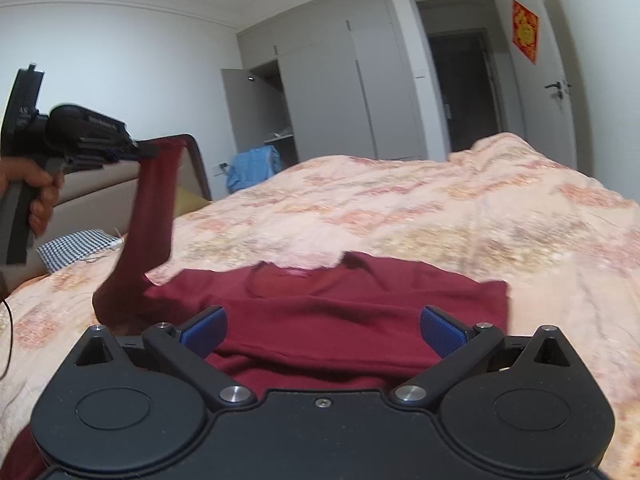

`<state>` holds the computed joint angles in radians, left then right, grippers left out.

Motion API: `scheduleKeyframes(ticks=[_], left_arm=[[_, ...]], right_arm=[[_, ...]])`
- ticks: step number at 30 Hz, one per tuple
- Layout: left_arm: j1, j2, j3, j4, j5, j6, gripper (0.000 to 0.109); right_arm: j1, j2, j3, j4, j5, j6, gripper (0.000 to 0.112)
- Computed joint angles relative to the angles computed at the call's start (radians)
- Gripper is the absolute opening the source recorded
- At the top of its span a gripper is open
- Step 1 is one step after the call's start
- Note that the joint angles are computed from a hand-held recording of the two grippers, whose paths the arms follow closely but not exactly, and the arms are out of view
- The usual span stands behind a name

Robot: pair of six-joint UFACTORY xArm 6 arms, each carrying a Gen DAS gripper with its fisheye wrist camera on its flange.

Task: Fold small clothes
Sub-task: 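Grasp the other sleeve cuff with the left gripper and lift it, then lay the held sleeve across the sweater body and open the left gripper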

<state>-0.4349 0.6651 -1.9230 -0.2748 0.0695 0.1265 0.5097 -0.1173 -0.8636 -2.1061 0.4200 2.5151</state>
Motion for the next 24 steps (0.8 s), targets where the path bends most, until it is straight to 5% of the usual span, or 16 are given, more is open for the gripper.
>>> scheduleKeyframes(ticks=[8, 14, 15, 19, 24], left_arm=[[-0.089, 0.110, 0.000, -0.077, 0.072, 0.079, 0.006], [-0.109, 0.150, -0.019, -0.285, 0.146, 0.265, 0.008], [-0.106, 0.146, -0.016, -0.329, 0.158, 0.300, 0.013], [-0.098, 0.126, 0.001, -0.537, 0.204, 0.473, 0.057], [-0.085, 0.066, 0.076, -0.654, 0.203, 0.581, 0.075]], right_arm=[[-0.035, -0.042, 0.097, 0.003, -0.004, 0.052, 0.102], [-0.043, -0.027, 0.111, -0.008, -0.010, 0.091, 0.102], [-0.044, -0.022, 0.109, -0.012, -0.012, 0.099, 0.102], [-0.045, 0.001, 0.092, -0.022, -0.018, 0.119, 0.102], [-0.036, 0.025, 0.066, 0.002, -0.012, 0.090, 0.102]])
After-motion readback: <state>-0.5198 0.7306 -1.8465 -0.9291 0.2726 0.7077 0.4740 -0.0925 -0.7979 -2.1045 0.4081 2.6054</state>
